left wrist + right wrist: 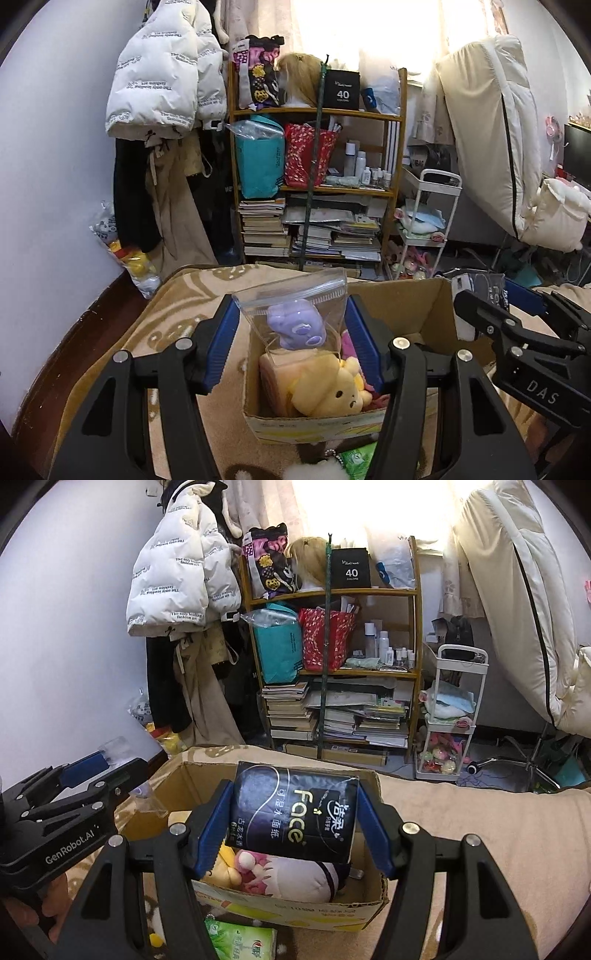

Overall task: Organize soft objects
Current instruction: 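Open the left tool to drop the bag while the right tool drops the tissue pack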

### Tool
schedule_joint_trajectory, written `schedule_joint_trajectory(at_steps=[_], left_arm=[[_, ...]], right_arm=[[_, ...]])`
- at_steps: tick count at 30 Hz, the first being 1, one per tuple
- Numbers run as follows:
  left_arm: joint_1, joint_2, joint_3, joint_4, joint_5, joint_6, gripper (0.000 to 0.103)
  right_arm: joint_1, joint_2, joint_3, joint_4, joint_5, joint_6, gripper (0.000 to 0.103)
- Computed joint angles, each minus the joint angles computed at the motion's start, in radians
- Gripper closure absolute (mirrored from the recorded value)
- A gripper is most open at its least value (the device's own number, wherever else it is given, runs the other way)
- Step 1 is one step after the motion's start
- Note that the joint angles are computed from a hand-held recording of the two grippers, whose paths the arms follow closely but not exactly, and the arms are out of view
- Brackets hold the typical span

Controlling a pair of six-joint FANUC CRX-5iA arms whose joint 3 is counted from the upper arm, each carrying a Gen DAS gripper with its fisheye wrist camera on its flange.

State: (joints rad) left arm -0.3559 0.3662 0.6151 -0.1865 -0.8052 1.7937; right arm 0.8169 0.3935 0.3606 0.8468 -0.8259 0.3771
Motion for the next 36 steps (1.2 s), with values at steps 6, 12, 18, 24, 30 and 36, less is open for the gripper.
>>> schedule_joint_trajectory(at_steps=[6, 12, 18, 24, 30, 36], left_arm=[[0.0, 0.007, 0.006, 0.008, -0.014, -0.005, 0.045], [0.001, 0.029, 0.029, 0.008, -0.039, 0.034, 0.045], [-0.002, 0.05, 0.056, -0.002, -0.069, 0.029, 0.044], [-0.004, 0.062, 0.076, -0.015, -0.096, 0.031, 0.021], [0.01, 0.066, 0.077, 0.024, -0.104, 0.017, 0.02], [0.038, 0.042, 0.011, 0.133, -0.039, -0.027, 0.02]], right_arm=[[-0.007, 0.001, 0.008, -0.039, -0.004, -0.005, 0.034], [-0.016, 0.011, 0.026, -0.117, -0.011, 0.011, 0.033], [-0.023, 0.01, 0.025, -0.163, 0.013, 0.021, 0.033], [-0.024, 0.02, 0.046, -0.207, 0.006, 0.052, 0.033], [-0.03, 0.025, 0.064, -0.267, 0.004, 0.079, 0.032], [-0.035, 0.014, 0.045, -0.262, 0.019, 0.053, 0.032]])
